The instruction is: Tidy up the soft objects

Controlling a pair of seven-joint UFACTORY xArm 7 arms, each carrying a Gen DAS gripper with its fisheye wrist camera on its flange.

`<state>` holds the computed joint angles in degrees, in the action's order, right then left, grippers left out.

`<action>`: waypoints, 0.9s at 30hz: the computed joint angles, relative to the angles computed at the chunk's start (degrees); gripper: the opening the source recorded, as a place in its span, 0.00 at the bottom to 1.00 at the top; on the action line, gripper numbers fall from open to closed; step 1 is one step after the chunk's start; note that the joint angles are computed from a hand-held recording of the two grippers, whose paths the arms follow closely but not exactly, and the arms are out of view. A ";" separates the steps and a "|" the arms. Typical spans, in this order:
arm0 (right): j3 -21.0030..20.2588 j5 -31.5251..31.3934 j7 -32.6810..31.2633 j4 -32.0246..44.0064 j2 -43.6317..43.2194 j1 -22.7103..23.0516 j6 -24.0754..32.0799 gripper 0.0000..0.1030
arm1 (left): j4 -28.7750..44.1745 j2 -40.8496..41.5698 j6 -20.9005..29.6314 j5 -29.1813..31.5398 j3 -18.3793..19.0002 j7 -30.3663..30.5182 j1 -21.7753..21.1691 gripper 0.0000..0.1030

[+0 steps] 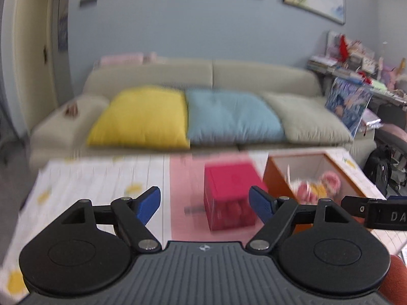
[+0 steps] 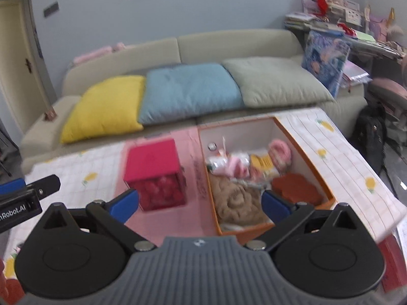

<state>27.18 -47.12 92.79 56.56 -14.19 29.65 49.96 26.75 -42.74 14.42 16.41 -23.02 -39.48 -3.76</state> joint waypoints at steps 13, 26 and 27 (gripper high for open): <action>0.14 -3.00 -3.01 0.65 1.92 1.54 -0.65 0.98 | 0.50 -0.79 9.44 -1.81 2.74 1.10 -4.67 0.90; -0.59 -2.32 -3.00 0.55 1.87 2.10 -0.01 0.98 | 1.35 -0.62 10.57 -1.09 2.87 0.94 -4.71 0.90; -0.59 -2.32 -3.14 0.60 1.95 2.14 -0.04 0.98 | 1.34 -0.69 10.65 -1.03 2.90 1.02 -4.79 0.90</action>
